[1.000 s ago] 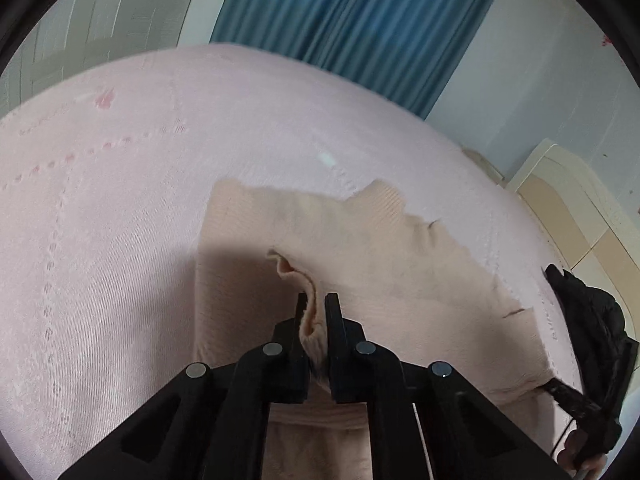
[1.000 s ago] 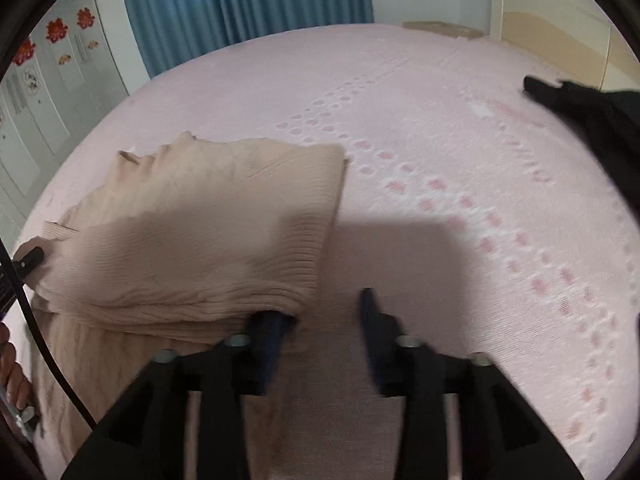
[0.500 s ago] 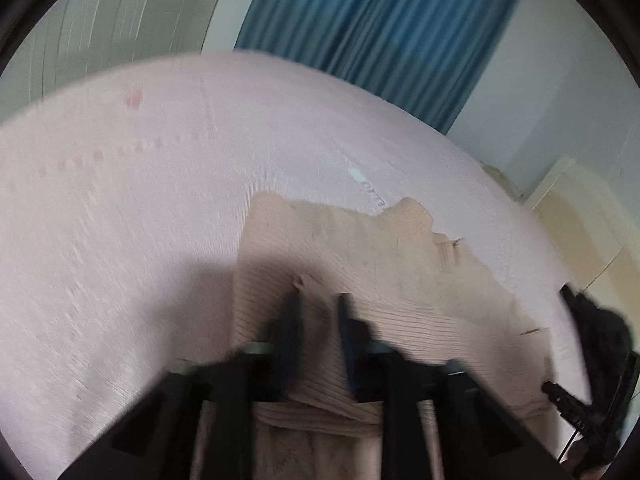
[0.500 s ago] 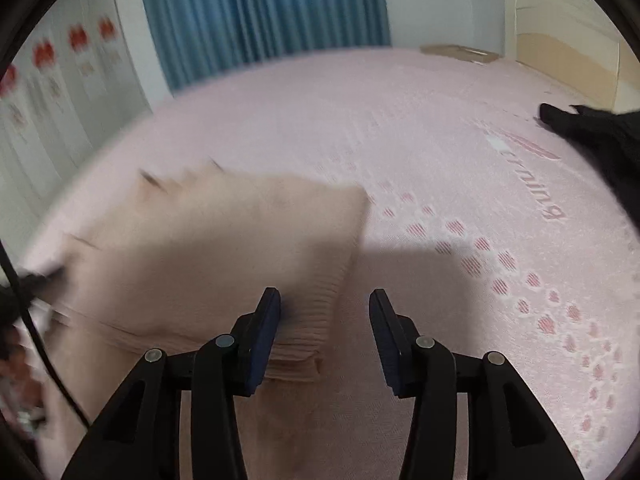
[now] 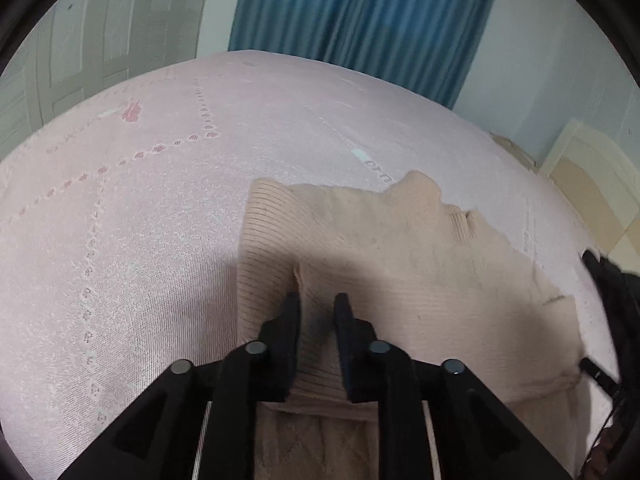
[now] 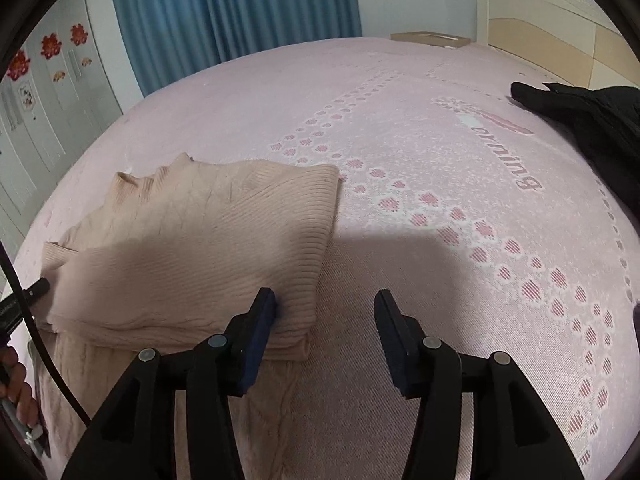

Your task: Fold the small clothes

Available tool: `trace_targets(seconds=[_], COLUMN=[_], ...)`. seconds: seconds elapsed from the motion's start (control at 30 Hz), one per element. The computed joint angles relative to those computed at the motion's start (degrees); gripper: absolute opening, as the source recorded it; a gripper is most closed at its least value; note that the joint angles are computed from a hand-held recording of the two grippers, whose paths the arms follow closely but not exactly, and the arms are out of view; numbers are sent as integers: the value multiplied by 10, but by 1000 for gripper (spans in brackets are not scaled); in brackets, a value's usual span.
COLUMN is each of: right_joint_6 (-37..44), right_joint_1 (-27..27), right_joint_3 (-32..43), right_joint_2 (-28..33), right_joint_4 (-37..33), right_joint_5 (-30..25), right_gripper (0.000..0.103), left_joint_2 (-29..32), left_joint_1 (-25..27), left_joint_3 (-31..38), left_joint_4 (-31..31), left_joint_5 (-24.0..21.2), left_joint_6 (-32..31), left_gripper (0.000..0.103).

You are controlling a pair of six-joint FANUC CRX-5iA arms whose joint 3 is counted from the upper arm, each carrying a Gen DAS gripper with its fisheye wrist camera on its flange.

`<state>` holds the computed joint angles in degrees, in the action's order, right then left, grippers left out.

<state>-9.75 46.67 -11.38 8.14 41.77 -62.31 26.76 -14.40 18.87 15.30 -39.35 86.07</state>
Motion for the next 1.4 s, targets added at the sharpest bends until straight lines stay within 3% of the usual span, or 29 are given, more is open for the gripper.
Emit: trace_targets(seconds=[0.13, 0.23, 0.33, 0.37, 0.53, 0.67, 1.0, 1.07, 1.17, 1.4], right_joint_6=[-28, -38, -36, -36, -56, -86, -160, -186, -204, -239], right_joint_1=[16, 30, 49, 53, 102, 149, 252, 270, 290, 322], right_joint_3=[-6, 3, 14, 13, -16, -49, -79, -88, -87, -88], right_joint_2=[-10, -4, -4, -9, -40, -69, -104, -110, -110, -114], right_joint_4=[23, 44, 37, 32, 27, 20, -18, -10, -12, -25], right_joint_5=[-3, -27, -52, -51, -64, -70, -87, -85, -88, -80], right_gripper=[51, 50, 50, 49, 43, 39, 38, 38, 38, 44], left_joint_2=[-21, -47, -77, -84, -135, -197, -328, -344, -361, -378], left_joint_1=[-11, -10, -10, -6, 25, 48, 128, 145, 157, 170], left_joint_3=[-10, -49, -75, -85, -186, -268, -419, -442, -453, -463], left_joint_4=[-46, -25, -65, -55, 111, 137, 234, 261, 234, 207], left_joint_5=[5, 33, 61, 66, 67, 71, -44, -86, -132, -153], left_joint_6=[-8, -50, -2, -5, -138, -186, -279, -294, -272, -259], left_gripper=[21, 21, 21, 21, 20, 21, 21, 29, 34, 38])
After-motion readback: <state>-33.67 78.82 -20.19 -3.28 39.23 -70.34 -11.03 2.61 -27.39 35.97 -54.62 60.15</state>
